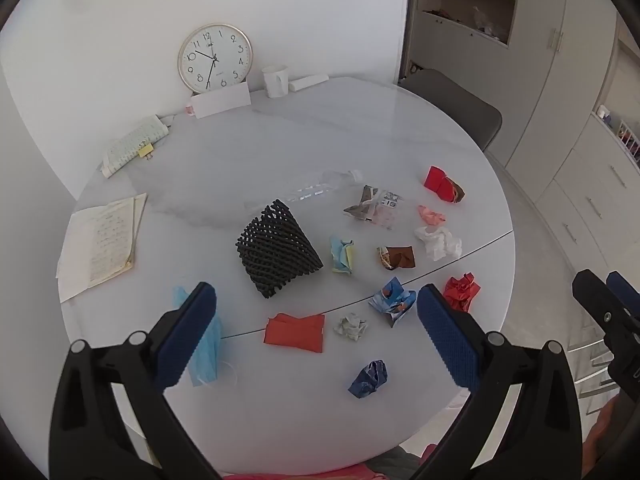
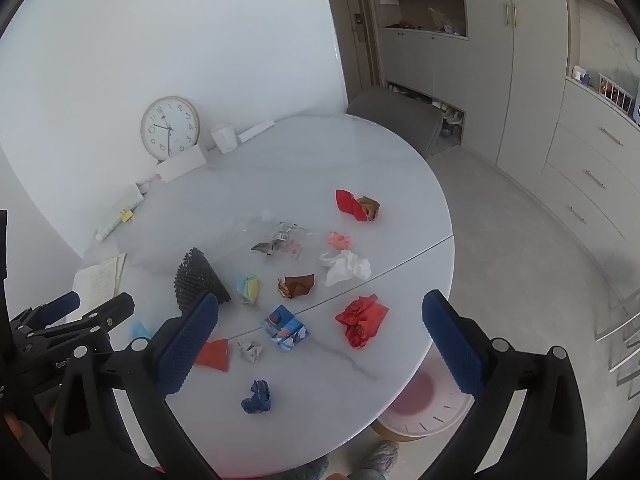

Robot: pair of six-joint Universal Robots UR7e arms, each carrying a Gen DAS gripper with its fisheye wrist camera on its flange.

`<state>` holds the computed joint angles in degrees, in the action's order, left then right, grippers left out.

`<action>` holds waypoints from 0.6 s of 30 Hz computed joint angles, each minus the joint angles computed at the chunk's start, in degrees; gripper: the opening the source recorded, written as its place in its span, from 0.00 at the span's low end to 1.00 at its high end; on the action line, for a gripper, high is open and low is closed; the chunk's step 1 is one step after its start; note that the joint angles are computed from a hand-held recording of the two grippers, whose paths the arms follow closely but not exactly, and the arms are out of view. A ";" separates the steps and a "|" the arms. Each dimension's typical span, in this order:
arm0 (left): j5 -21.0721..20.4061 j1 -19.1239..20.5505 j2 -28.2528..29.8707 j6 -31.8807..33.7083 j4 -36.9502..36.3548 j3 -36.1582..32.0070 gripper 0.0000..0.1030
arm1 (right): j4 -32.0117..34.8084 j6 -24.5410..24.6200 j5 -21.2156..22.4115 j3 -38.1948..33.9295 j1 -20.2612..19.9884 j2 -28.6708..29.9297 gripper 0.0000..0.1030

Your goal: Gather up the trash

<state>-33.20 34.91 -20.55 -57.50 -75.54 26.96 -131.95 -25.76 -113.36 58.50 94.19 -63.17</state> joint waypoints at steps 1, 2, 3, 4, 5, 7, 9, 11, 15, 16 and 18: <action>-0.20 0.06 0.00 0.15 -0.15 -0.03 0.94 | -0.93 0.21 -0.31 0.56 -0.11 0.41 0.98; -0.29 0.09 0.00 0.17 -0.19 -0.04 0.94 | -1.67 0.29 -0.45 0.95 -0.24 0.78 0.98; -0.42 0.18 0.07 0.24 0.01 -0.38 0.94 | -1.67 0.26 -0.30 1.04 -0.35 0.73 0.98; -0.47 0.21 0.07 0.28 0.01 -0.42 0.94 | -1.64 0.29 -0.42 0.94 -0.33 0.99 0.98; -0.53 0.22 0.08 0.31 0.05 -0.48 0.94 | -1.66 0.17 -0.31 1.00 -0.45 1.03 0.98; -0.51 0.21 -0.06 0.33 -0.19 -0.07 0.94 | -2.10 -0.19 -0.39 1.43 -0.58 1.02 0.98; -0.63 0.23 -0.04 0.22 -0.04 -0.17 0.94 | -2.17 -0.34 -0.35 1.52 -0.71 1.13 0.98; -0.70 0.22 -0.13 0.02 -0.05 -0.07 0.94 | -1.97 -0.05 -0.84 1.44 -0.21 1.11 0.98; -0.71 0.23 -0.11 -0.14 0.27 -0.19 0.94 | -1.82 0.02 -1.05 1.30 -0.08 1.20 0.98; -0.77 0.25 -0.14 -0.02 0.23 -0.25 0.94 | -1.63 0.08 -1.07 1.20 -0.08 1.23 0.98; -0.79 0.29 -0.18 -0.09 0.25 -0.18 0.94 | -1.17 0.22 -1.15 0.98 0.00 1.34 0.98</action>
<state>-33.98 35.21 -20.73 -57.59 -75.29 26.78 -133.12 -25.55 -114.51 59.49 94.18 -61.83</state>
